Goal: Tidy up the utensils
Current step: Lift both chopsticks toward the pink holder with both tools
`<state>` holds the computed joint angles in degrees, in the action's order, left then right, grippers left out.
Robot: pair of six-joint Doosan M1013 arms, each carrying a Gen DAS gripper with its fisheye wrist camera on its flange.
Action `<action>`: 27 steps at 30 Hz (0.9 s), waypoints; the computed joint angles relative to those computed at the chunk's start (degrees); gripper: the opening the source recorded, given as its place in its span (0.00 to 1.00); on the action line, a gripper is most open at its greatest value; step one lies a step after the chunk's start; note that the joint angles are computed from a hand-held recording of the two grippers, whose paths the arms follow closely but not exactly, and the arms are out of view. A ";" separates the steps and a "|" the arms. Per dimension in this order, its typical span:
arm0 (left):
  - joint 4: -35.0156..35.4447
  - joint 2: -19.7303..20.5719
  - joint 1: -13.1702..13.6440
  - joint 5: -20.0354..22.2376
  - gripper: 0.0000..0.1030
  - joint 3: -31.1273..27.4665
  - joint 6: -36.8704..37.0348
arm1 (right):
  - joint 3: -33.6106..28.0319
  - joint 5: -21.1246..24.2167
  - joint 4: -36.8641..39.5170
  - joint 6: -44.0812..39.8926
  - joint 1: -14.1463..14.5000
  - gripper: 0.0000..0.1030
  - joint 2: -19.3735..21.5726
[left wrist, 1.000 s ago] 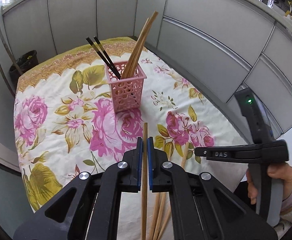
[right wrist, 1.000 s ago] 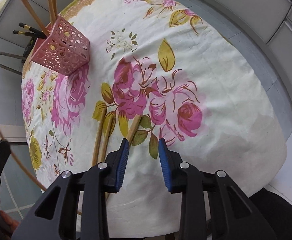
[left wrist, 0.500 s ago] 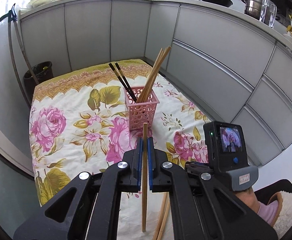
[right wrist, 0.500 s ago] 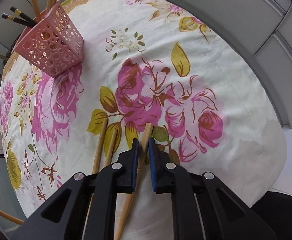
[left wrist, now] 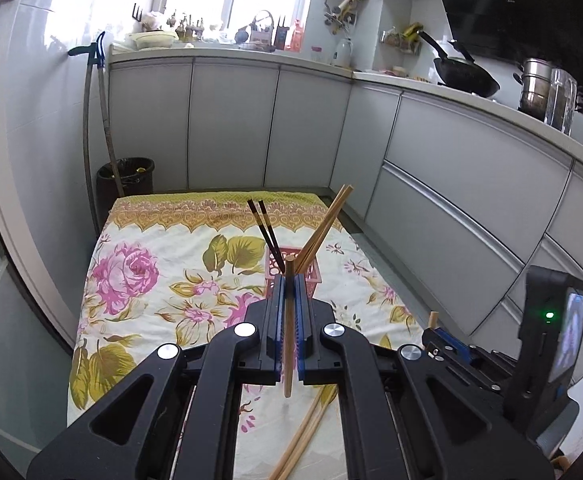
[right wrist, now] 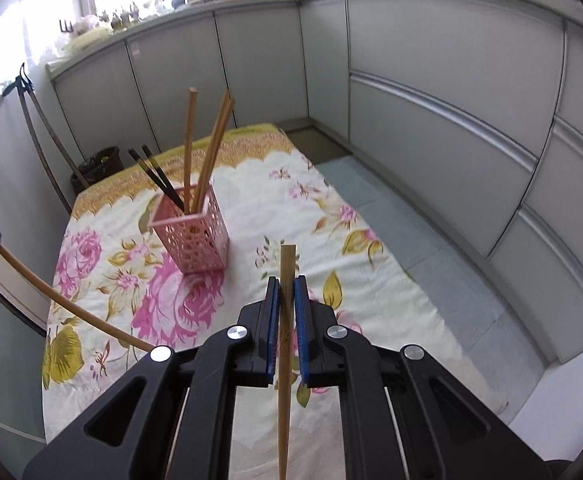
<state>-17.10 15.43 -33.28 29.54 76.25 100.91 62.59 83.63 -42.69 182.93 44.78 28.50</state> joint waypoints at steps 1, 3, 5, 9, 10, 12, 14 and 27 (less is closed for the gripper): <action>0.33 -0.15 -0.20 -0.45 0.04 -0.07 -0.35 | 0.13 -0.14 -1.15 -0.27 0.13 0.08 -0.47; 2.14 -0.27 -0.76 -0.84 0.04 -0.61 -1.70 | 0.45 -0.97 -2.83 -0.27 0.39 0.08 -1.41; 4.07 -0.35 -1.25 -1.40 0.04 -1.17 -3.17 | 0.79 -1.98 -4.35 -0.36 0.36 0.08 -2.38; 6.84 0.23 -2.07 -1.33 0.04 -2.92 -4.99 | -0.13 -2.53 -6.52 -1.65 0.20 0.08 -3.15; 7.59 0.45 -2.27 -1.32 0.04 -3.45 -5.58 | -0.40 -2.70 -6.76 -2.04 0.08 0.08 -3.34; 9.74 1.01 -2.66 -1.18 0.04 -4.58 -6.97 | -1.06 -3.00 -7.53 -2.49 -0.13 0.08 -3.51; 10.82 1.51 -2.90 -1.36 0.04 -5.61 -7.98 | -1.68 -3.09 -8.26 -3.39 -0.42 0.08 -3.71; 20.64 7.16 -4.22 -1.59 0.03 -16.39 -15.40 | -5.94 -7.25 -8.18 -8.59 -3.29 0.08 -4.04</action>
